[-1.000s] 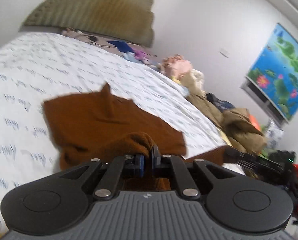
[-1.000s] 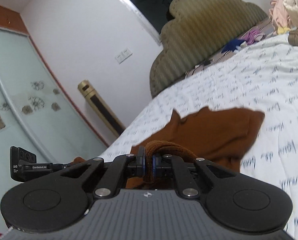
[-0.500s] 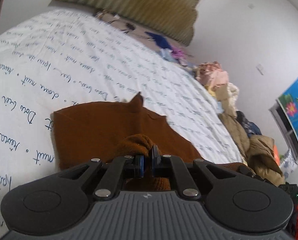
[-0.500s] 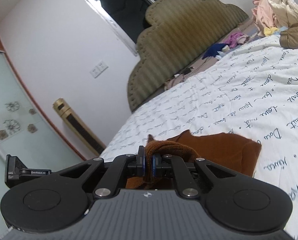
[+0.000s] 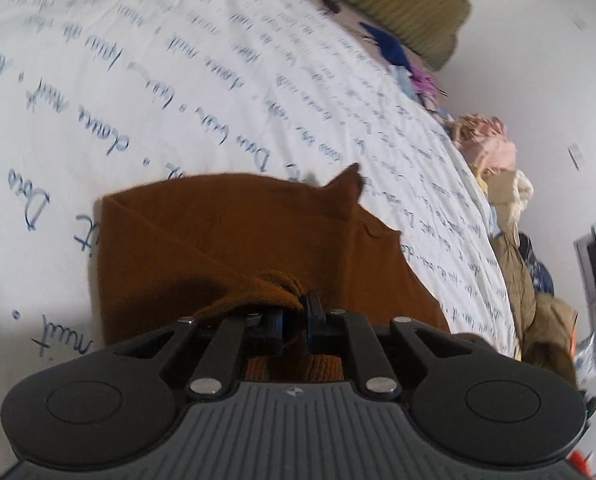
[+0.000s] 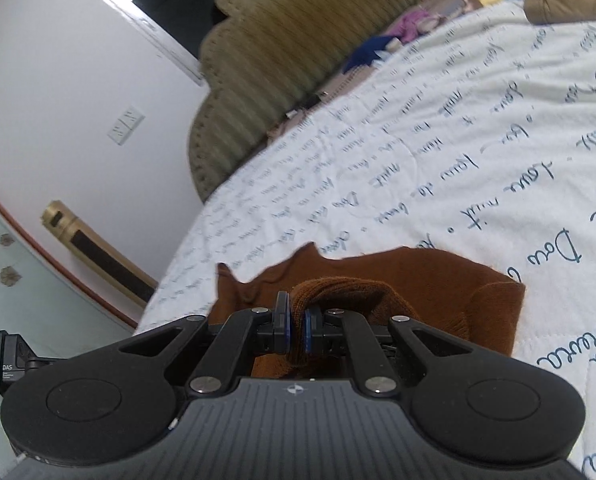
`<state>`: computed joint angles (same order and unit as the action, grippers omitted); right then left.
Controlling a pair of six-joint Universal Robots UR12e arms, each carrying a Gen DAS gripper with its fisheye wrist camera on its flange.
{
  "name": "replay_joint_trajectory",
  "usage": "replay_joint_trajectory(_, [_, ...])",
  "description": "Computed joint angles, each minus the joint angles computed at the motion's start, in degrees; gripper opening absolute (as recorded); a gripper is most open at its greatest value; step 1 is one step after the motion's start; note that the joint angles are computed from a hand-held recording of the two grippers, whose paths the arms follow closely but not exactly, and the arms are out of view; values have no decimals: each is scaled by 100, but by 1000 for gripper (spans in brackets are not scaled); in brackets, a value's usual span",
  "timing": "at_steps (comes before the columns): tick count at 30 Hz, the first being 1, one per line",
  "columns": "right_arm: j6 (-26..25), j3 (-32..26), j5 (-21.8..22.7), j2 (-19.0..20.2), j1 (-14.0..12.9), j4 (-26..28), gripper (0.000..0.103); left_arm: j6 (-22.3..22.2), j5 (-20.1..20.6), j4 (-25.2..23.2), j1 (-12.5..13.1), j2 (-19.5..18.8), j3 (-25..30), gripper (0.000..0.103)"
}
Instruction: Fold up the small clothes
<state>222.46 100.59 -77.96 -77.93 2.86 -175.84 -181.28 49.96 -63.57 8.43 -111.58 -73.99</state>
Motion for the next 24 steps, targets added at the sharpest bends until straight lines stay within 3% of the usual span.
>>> replay_joint_trajectory(1, [-2, -28, -10, 26, -1, 81, 12, -60, -35, -44, 6, -30, 8, 15])
replay_joint_trajectory(3, [19, -66, -22, 68, -5, 214, 13, -77, -98, -50, 21, -29, -34, 34])
replay_joint_trajectory(5, [64, -92, -33, 99, -14, 312, 13, -98, -178, 144, 60, 40, -196, 72])
replay_joint_trajectory(6, [79, -100, -33, 111, -21, 344, 15, -126, -231, 291, 83, 80, -280, 76])
replay_joint_trajectory(9, [99, -135, -20, 147, -41, 435, 16, -59, -431, 479, 159, 151, -402, 76])
replay_joint_trajectory(12, [156, -181, 36, 192, -64, 533, 17, 265, -625, 67, 175, 128, -294, 76])
replay_joint_trajectory(15, [288, -225, 56, 235, -71, 595, 26, 1288, -555, -1019, 81, 27, 32, 76])
replay_joint_trajectory(16, [313, -237, 79, 245, -73, 620, 27, 1765, -627, -1592, 56, -44, 210, 76])
replay_joint_trajectory(18, [294, -281, 119, 270, -70, 693, 31, 2298, -1059, -2257, 37, -123, 346, 76])
replay_joint_trajectory(19, [265, -304, 114, 278, -62, 742, 32, 2275, -1267, -2230, 36, -127, 327, 76])
replay_joint_trajectory(21, [202, -359, 113, 299, -47, 810, 40, 1658, -1471, -1456, 21, -110, 175, 76])
replay_joint_trajectory(22, [188, -385, 110, 310, -41, 818, 42, 1205, -1433, -910, 5, -116, 101, 76])
replay_joint_trajectory(24, [162, -433, 66, 317, -20, 849, 47, 355, -927, 5, -48, -110, 35, 76])
